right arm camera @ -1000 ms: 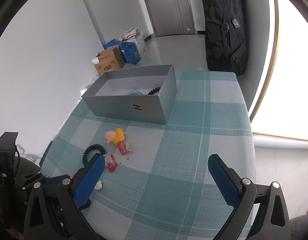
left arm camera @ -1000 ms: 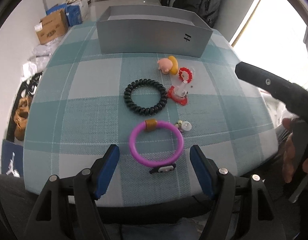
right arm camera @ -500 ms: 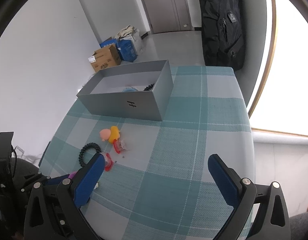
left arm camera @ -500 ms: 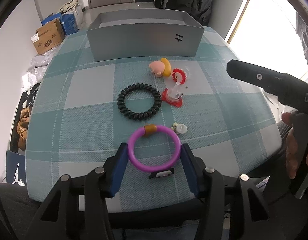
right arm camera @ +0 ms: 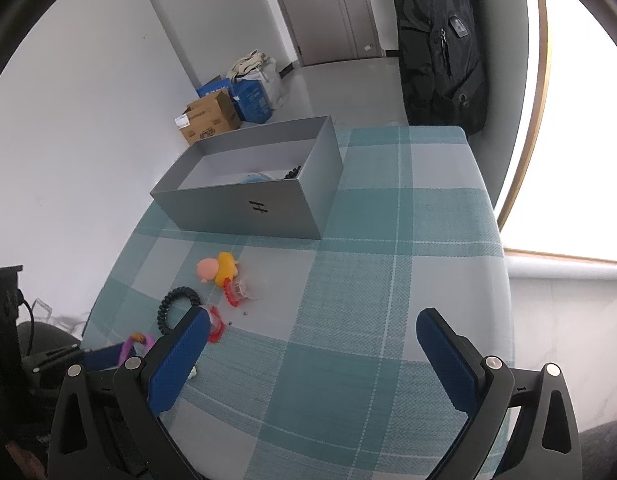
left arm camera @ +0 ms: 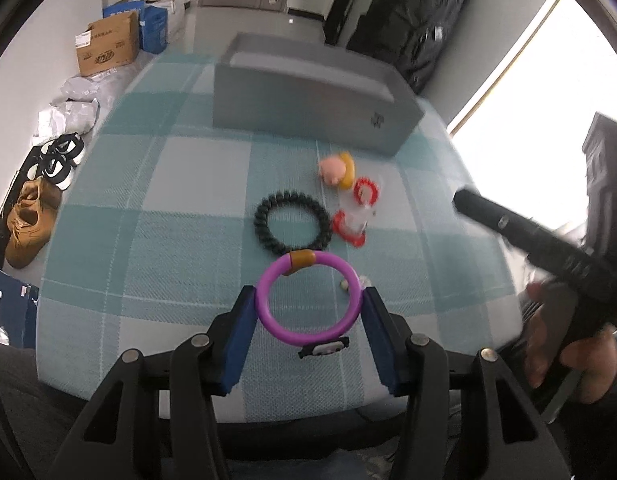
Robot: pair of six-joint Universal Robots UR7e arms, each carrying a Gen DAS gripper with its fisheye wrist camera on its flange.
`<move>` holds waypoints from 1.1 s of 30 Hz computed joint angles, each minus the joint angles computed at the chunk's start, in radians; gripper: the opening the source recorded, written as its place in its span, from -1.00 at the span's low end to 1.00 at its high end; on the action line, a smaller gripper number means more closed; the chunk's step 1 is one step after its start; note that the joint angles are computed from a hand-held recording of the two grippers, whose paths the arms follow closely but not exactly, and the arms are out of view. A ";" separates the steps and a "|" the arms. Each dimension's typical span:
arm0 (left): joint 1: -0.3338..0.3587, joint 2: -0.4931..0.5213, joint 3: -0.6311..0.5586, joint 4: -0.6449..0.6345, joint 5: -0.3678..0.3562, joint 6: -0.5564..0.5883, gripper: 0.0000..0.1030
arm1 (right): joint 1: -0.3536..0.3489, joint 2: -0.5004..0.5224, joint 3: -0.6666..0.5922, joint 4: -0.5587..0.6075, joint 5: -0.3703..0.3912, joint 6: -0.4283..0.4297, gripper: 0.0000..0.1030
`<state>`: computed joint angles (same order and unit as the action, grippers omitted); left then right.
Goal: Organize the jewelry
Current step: 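Lower the left gripper around the pink ring with the orange bead, then grasp the red-and-clear pacifier toy with the right gripper while the left gripper holds the pink ring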
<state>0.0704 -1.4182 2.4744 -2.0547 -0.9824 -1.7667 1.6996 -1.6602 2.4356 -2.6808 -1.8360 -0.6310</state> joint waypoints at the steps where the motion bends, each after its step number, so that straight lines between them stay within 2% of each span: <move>1: -0.007 -0.004 0.000 0.009 0.010 -0.015 -0.09 | -0.001 0.000 -0.001 0.004 0.001 0.000 1.00; 9: -0.072 -0.076 0.013 0.110 0.103 -0.174 -0.09 | 0.016 0.000 0.009 0.035 0.012 -0.027 0.98; 13: -0.071 -0.067 0.025 0.081 0.131 -0.197 -0.09 | 0.025 -0.001 0.024 0.039 0.039 -0.075 0.94; 20: -0.071 -0.089 0.041 0.066 0.142 -0.172 -0.09 | 0.039 0.039 0.021 0.103 0.049 -0.091 0.34; 33: -0.065 -0.109 0.058 0.047 0.132 -0.168 -0.09 | 0.077 0.138 0.036 0.046 0.035 -0.116 -0.09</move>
<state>0.0056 -1.5271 2.5323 -2.0080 -0.8503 -1.9344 1.7762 -1.5219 2.4713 -2.6347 -1.8011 -0.7472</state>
